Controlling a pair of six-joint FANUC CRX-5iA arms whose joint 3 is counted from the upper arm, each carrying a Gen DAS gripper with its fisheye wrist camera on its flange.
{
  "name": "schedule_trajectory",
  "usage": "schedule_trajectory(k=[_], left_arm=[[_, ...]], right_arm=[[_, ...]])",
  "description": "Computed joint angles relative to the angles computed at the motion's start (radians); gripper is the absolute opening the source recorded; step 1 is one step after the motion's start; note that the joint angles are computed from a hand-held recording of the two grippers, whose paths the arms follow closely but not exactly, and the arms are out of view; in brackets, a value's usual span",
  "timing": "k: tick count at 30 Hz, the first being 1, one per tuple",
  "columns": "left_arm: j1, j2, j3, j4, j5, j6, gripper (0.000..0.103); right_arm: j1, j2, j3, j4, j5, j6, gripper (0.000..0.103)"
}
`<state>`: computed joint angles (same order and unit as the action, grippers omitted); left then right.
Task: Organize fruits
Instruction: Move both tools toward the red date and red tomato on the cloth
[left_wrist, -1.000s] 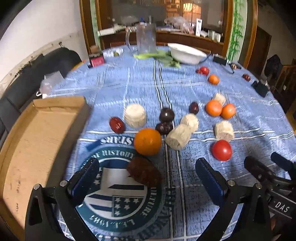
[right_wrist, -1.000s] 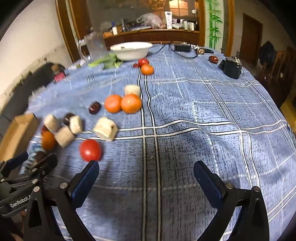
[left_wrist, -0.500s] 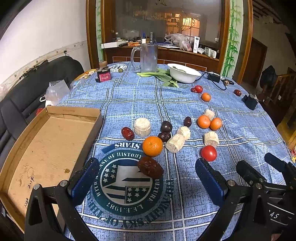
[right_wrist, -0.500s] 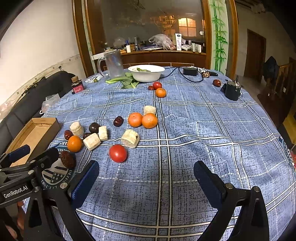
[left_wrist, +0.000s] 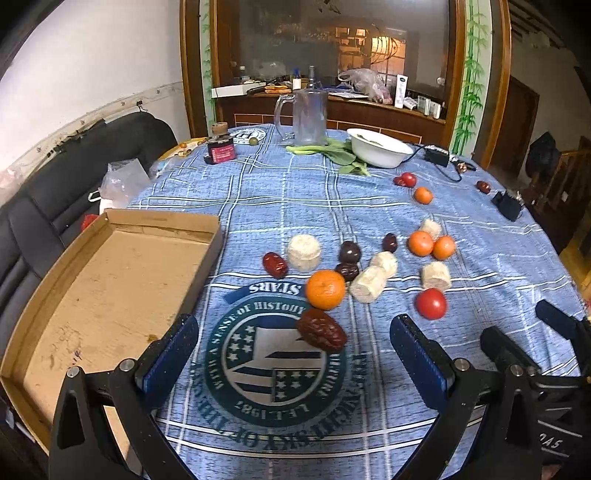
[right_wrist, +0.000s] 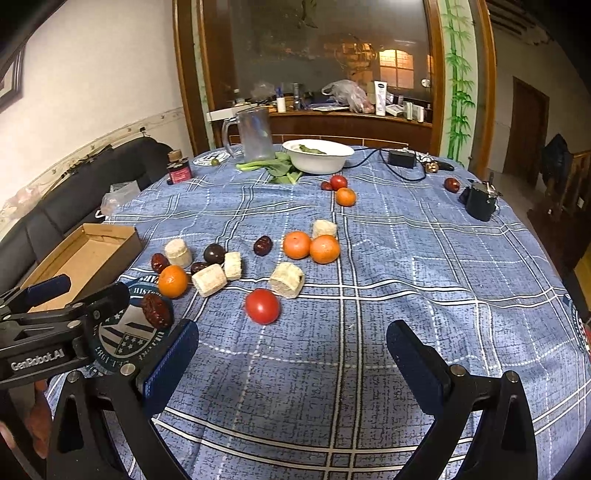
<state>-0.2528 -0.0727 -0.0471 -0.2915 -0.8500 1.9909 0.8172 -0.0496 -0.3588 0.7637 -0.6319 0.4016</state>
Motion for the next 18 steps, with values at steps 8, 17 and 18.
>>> schedule_trajectory(k=[8,17,18], left_arm=[[0.065,-0.01,-0.055,0.143,0.048,-0.109,0.103],[0.1,0.0,-0.08,0.251,0.068,-0.23,0.103],[0.105,0.001,-0.084,0.263,0.069,-0.243,0.103]], right_arm=[[-0.002,0.007,0.007,-0.026,0.013,0.035,0.101],[-0.007,0.029,0.043,-0.113,0.009,0.133,0.086],[-0.008,0.033,0.047,-0.124,0.009,0.144,0.086]])
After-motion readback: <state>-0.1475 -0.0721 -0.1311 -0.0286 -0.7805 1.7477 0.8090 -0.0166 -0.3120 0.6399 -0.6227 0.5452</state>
